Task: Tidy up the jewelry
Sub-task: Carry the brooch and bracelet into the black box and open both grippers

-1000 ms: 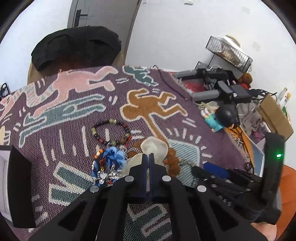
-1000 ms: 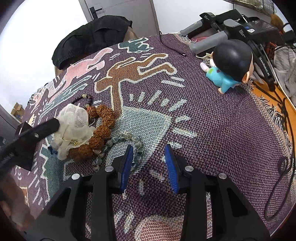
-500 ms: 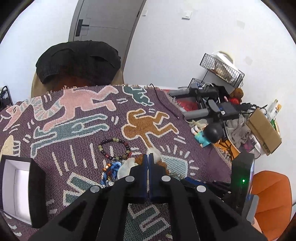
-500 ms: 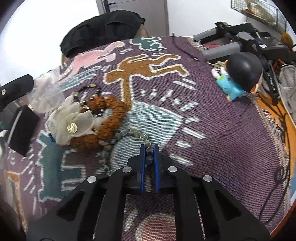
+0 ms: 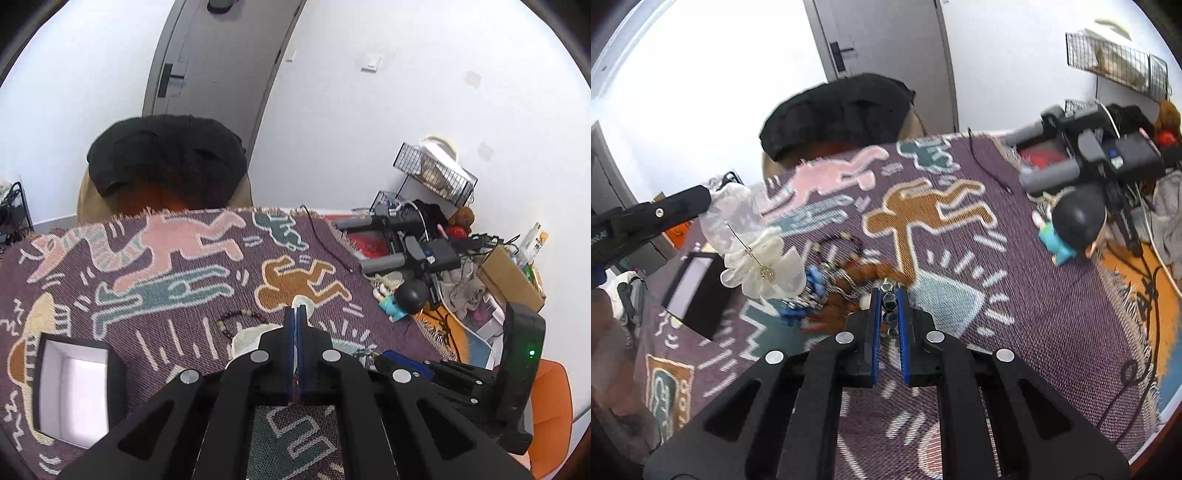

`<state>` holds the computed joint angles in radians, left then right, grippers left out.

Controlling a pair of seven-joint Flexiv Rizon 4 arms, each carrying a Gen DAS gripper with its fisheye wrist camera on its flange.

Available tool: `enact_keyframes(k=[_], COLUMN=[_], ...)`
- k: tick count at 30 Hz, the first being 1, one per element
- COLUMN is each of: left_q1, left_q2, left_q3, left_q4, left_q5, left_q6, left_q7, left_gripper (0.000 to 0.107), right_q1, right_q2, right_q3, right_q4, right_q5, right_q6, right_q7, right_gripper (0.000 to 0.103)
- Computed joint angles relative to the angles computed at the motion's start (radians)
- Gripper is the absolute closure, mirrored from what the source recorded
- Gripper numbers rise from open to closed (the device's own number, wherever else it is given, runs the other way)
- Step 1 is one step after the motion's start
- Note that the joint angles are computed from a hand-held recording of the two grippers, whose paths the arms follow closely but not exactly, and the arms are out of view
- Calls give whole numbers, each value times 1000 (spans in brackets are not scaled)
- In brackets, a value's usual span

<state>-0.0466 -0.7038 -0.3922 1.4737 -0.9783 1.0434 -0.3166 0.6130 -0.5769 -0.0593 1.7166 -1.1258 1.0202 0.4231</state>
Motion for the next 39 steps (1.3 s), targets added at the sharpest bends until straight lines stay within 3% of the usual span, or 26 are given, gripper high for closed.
enact_keyframes(k=[13, 19, 39], left_q1=[47, 61, 143], left_q2=[79, 99, 49], left_q3=[13, 45, 103], left_q4=[29, 26, -21], left_q5=[-139, -196, -231], left_q6=[-10, -25, -63], left_q7=[97, 127, 99], left_gripper=[107, 107, 107], right_q1=[23, 40, 146], right_q2=[2, -41, -272], right_q3=[-9, -11, -70], right_q4=[-86, -167, -532], right_q5=[-106, -84, 217], right_q6=[24, 42, 70], right_q7=[14, -45, -398], right_gripper=[94, 94, 94])
